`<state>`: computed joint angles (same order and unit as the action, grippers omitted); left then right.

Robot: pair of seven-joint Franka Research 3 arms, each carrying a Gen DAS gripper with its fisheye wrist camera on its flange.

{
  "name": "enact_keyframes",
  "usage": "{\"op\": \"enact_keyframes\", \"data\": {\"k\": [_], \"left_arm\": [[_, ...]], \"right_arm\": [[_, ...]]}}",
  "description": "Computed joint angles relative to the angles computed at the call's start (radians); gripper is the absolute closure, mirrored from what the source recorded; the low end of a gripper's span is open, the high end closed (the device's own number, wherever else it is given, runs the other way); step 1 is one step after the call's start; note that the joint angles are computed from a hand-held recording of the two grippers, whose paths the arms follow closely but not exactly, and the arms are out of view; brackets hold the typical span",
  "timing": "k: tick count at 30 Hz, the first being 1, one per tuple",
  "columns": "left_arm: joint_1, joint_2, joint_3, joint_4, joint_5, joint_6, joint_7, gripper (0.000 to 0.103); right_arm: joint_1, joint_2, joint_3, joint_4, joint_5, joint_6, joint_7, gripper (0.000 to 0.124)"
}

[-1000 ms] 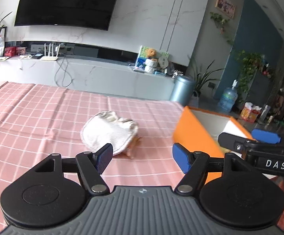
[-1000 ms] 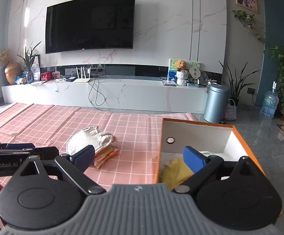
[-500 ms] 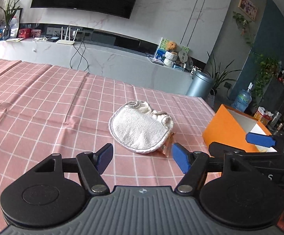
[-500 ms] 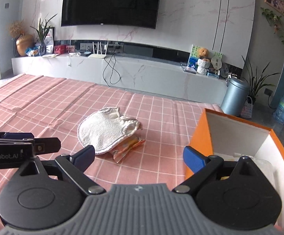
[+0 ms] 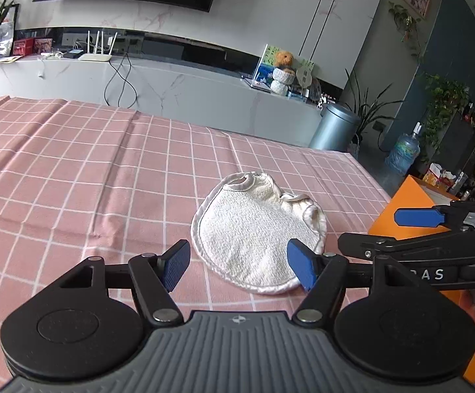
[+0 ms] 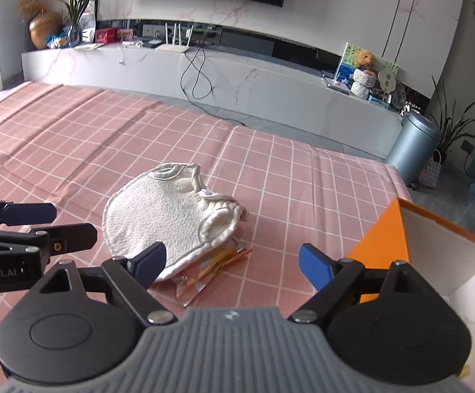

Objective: Organize soft objects

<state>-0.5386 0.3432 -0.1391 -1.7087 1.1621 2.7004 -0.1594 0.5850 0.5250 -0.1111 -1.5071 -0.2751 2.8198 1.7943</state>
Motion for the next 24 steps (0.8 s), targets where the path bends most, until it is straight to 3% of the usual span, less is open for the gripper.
{"op": "enact_keyframes", "data": {"k": [5, 8, 13, 16, 18, 20, 21, 24], "left_arm": [[0.006, 0.08, 0.005, 0.101, -0.054, -0.02, 0.153, 0.016], [0.007, 0.129, 0.012, 0.154, -0.111, -0.023, 0.264, 0.016], [0.017, 0.159, 0.027, 0.153, -0.25, 0.054, 0.292, 0.017], [-0.017, 0.159, 0.059, 0.158, -0.248, 0.041, 0.284, 0.032], [-0.042, 0.156, 0.072, 0.168, -0.222, 0.019, 0.278, 0.059], [-0.053, 0.151, 0.071, 0.172, -0.212, 0.001, 0.282, 0.095], [-0.061, 0.152, 0.071, 0.182, -0.205, -0.019, 0.287, 0.103], [-0.082, 0.13, 0.077, 0.168, -0.166, -0.061, 0.243, 0.103]], "right_arm": [[0.002, 0.094, -0.013, 0.146, 0.004, -0.091, -0.001, 0.052], [-0.003, 0.126, -0.015, 0.198, 0.003, -0.121, 0.006, 0.052], [-0.024, 0.162, 0.011, 0.249, 0.026, -0.161, -0.028, 0.06], [-0.039, 0.179, 0.036, 0.275, 0.063, -0.187, -0.056, 0.069], [-0.036, 0.182, 0.038, 0.275, 0.069, -0.188, -0.069, 0.07], [-0.031, 0.177, 0.036, 0.265, 0.069, -0.174, -0.078, 0.07], [-0.029, 0.173, 0.034, 0.258, 0.07, -0.17, -0.08, 0.07], [-0.03, 0.154, 0.039, 0.235, 0.079, -0.16, -0.093, 0.069]]}}
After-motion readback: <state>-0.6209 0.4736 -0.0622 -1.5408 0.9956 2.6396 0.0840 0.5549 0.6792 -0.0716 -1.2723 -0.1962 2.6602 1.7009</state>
